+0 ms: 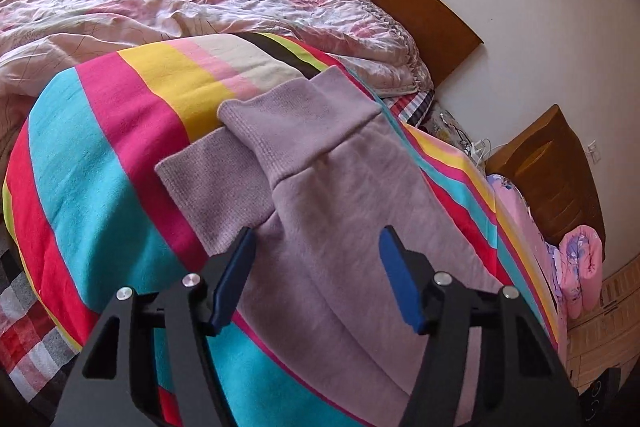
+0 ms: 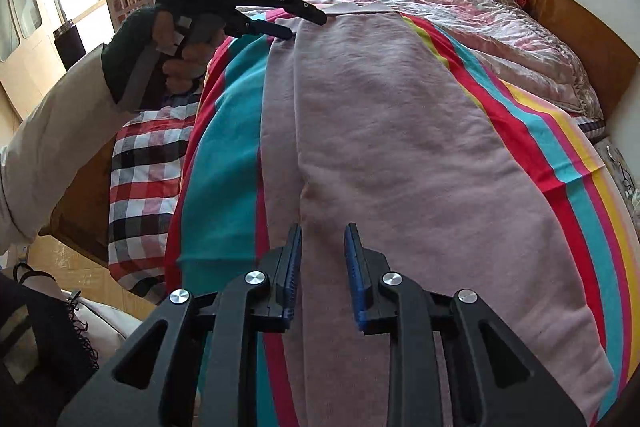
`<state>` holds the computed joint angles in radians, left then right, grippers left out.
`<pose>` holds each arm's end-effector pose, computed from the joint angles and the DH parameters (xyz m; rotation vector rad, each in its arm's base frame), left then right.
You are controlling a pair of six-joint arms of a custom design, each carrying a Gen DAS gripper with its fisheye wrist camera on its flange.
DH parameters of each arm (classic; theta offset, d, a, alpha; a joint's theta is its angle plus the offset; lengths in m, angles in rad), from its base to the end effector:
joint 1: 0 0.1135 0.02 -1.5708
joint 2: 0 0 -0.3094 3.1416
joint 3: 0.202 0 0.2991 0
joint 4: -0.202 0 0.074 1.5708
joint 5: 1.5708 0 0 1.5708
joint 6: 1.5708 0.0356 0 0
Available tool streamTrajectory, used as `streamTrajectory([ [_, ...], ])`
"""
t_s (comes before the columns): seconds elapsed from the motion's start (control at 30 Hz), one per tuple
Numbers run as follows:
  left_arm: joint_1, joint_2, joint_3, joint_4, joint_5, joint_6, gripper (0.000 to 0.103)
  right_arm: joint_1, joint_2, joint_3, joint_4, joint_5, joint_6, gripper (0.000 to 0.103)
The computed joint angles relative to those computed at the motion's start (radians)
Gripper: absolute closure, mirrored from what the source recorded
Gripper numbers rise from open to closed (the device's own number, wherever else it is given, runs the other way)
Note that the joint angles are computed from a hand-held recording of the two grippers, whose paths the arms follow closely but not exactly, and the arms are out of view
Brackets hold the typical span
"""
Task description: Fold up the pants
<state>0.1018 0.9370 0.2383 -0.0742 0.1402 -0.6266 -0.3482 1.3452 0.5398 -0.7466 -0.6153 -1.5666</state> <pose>0.1775 0.0131 0.1440 -0.7794 2.2419 -0.4203 0.1941 -0.0486 0.1423 -1.4890 2.1205 0.4540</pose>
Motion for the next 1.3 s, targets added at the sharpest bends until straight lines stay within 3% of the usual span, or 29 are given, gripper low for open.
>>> streamTrajectory([
  [0.2, 0.042, 0.028, -0.019, 0.049, 0.033, -0.004, 0.043, -0.093, -0.025, -0.124, 0.121, 0.033, -0.132, 0.080],
  [0.47, 0.028, -0.004, -0.031, 0.029, 0.025, -0.012, 0.043, -0.138, 0.046, -0.061, 0.066, -0.001, -0.122, 0.081],
  [0.67, -0.026, 0.060, -0.011, 0.047, -0.036, -0.009, 0.040, -0.087, -0.041, -0.122, 0.169, 0.005, -0.064, 0.080],
  [0.9, -0.027, 0.072, -0.017, 0.076, -0.027, 0.007, 0.036, -0.117, -0.209, -0.269, 0.315, 0.006, -0.158, 0.081],
  [1.0, 0.005, 0.020, -0.035, 0.062, 0.014, 0.002, 0.039, -0.145, -0.202, -0.274, 0.339, -0.021, -0.172, 0.097],
  [1.17, 0.092, -0.119, -0.059, -0.006, 0.086, 0.002, 0.039, -0.213, -0.201, -0.232, 0.255, -0.108, -0.220, 0.097],
  [1.27, 0.125, -0.059, -0.045, 0.022, 0.116, 0.006, 0.054, -0.204, -0.167, -0.214, 0.263, -0.107, -0.183, 0.097],
  [1.3, 0.133, -0.041, -0.043, 0.040, 0.127, 0.003, 0.054, -0.205, -0.157, -0.207, 0.256, -0.110, -0.181, 0.097],
])
